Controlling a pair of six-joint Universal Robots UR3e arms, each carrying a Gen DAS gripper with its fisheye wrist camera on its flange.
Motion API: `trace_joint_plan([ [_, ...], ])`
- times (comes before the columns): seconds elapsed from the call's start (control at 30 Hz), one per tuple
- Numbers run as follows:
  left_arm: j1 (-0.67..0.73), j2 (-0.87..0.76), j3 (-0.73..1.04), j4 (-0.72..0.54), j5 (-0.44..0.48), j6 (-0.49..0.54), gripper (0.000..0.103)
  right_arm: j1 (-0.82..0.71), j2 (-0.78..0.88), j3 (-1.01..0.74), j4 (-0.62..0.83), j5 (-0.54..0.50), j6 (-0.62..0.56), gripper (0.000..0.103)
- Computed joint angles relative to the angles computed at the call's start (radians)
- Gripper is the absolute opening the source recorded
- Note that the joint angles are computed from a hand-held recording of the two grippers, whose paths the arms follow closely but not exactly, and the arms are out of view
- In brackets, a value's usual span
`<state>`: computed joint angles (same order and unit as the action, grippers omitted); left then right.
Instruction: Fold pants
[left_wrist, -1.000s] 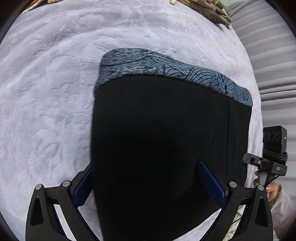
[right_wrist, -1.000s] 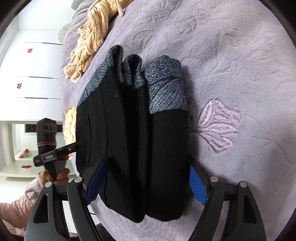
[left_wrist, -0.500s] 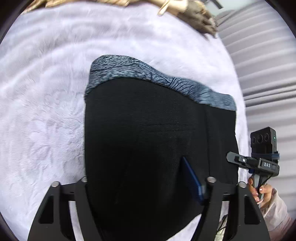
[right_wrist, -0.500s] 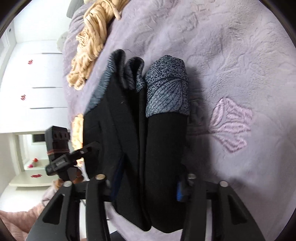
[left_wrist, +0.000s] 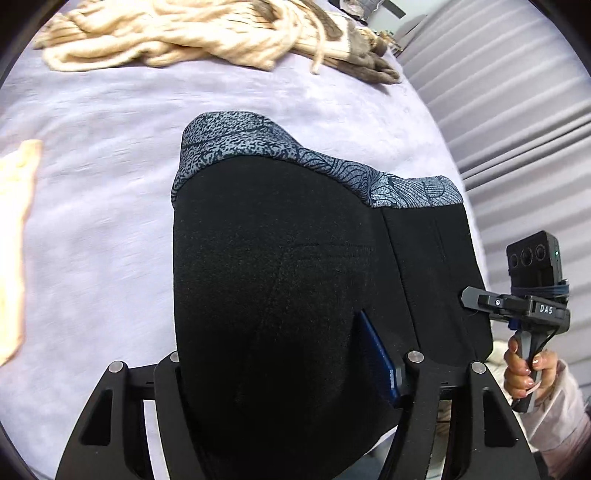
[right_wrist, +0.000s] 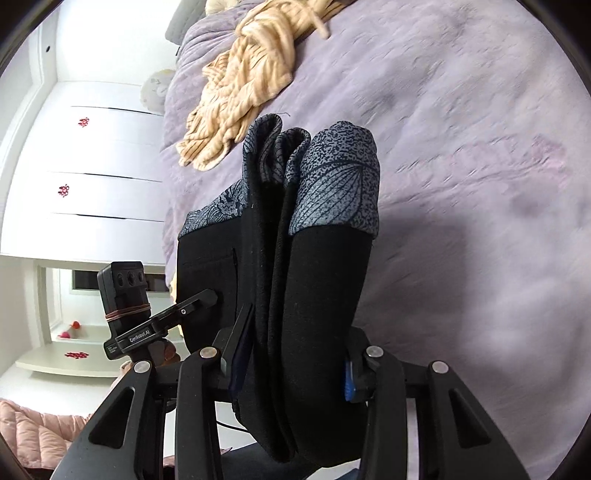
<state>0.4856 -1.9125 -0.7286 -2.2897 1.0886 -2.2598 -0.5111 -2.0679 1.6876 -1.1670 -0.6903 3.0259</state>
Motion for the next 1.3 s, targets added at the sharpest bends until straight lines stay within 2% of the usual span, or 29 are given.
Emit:
trace_joint_plan([
  [0.1,0.046,0.047,-0.112,0.083,0.059,0.018,0.070,0.210,0.009,0.173,-0.417,0.001,0.323,0.043],
  [0.13,0.062,0.073,-0.202,0.165,0.097,0.018,0.072,0.289,0.044,0.228,-0.580,-0.018,0.433,0.043],
  [0.2,0.063,0.103,-0.335,0.309,0.189,-0.041,0.072,0.401,0.146,0.274,-0.781,-0.070,0.577,0.044],
  [0.23,0.066,0.115,-0.387,0.366,0.238,-0.071,0.072,0.449,0.203,0.270,-0.816,-0.104,0.633,0.048],
  [0.3,0.120,0.151,-0.447,0.409,0.252,-0.077,0.072,0.540,0.311,0.177,-0.752,-0.213,0.680,0.053],
  [0.33,0.153,0.167,-0.449,0.395,0.239,-0.061,0.072,0.578,0.341,0.124,-0.714,-0.259,0.685,0.059],
  [0.4,0.196,0.205,-0.465,0.406,0.247,-0.022,0.072,0.619,0.353,0.050,-0.655,-0.316,0.668,0.060],
  [0.53,0.227,0.284,-0.499,0.426,0.257,0.043,0.073,0.693,0.394,-0.179,-0.436,-0.507,0.682,0.060],
  [0.6,0.223,0.334,-0.531,0.437,0.262,0.054,0.095,0.712,0.406,-0.242,-0.405,-0.562,0.708,0.049],
  [0.63,0.227,0.352,-0.544,0.442,0.252,0.060,0.097,0.726,0.406,-0.267,-0.403,-0.576,0.721,0.039],
  [0.67,0.205,0.379,-0.571,0.453,0.243,0.047,0.101,0.745,0.413,-0.292,-0.414,-0.587,0.734,0.038],
  [0.73,0.206,0.411,-0.613,0.461,0.252,0.066,0.101,0.789,0.433,-0.329,-0.441,-0.616,0.737,0.038],
  [0.9,0.041,0.477,-0.791,0.589,0.311,-0.087,0.101,0.943,0.689,-0.603,-0.394,-0.712,0.747,0.038],
  [1.0,0.052,0.490,-0.808,0.583,0.349,-0.076,0.101,1.003,0.723,-0.566,-0.374,-0.755,0.781,0.037],
  [1.1,0.066,0.506,-0.810,0.578,0.354,-0.073,0.101,1.005,0.681,-0.452,-0.446,-0.740,0.832,0.037],
  [1.2,0.088,0.531,-0.800,0.568,0.340,-0.058,0.101,0.993,0.645,-0.444,-0.423,-0.718,0.839,0.038],
  [1.3,0.098,0.557,-0.790,0.573,0.317,-0.047,0.101,0.996,0.641,-0.496,-0.352,-0.738,0.854,0.045],
])
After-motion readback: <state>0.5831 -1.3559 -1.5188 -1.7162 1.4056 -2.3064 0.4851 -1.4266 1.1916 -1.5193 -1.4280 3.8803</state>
